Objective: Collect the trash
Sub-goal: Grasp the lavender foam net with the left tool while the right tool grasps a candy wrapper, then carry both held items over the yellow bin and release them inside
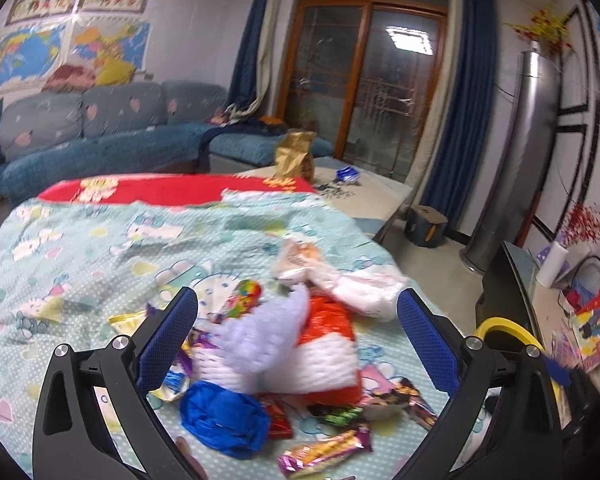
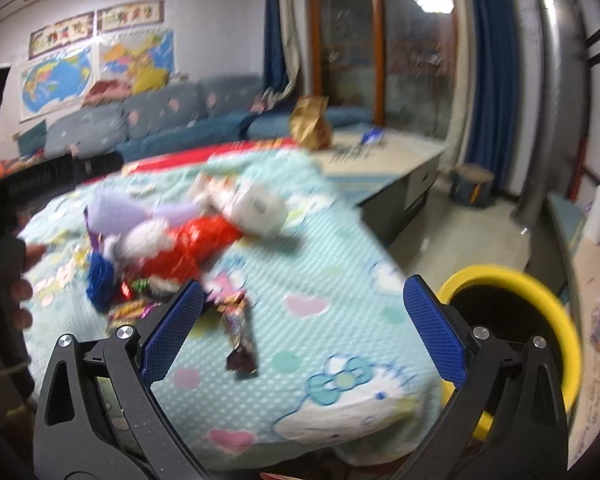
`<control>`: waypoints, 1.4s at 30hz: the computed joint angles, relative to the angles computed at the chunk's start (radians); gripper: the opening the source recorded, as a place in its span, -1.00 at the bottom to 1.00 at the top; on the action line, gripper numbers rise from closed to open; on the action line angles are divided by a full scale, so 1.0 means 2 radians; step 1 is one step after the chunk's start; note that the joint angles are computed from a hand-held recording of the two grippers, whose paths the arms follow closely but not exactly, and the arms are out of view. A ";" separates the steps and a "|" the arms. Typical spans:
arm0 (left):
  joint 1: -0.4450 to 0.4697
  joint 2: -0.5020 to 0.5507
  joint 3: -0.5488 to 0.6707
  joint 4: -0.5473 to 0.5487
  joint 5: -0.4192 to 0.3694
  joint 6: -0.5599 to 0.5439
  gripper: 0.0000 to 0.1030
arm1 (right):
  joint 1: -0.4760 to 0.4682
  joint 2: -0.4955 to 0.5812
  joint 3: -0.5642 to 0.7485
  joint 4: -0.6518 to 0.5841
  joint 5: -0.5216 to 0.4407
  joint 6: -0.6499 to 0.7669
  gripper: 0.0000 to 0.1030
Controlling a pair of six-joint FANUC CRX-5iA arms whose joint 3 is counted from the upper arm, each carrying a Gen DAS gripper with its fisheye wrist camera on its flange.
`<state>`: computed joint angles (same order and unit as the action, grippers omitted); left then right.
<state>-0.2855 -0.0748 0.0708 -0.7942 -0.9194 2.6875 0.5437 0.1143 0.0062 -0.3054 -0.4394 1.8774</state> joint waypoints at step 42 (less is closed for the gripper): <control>0.039 -0.032 -0.036 0.119 0.117 -0.130 -0.54 | -0.052 0.044 0.096 -0.124 -0.149 0.110 -0.73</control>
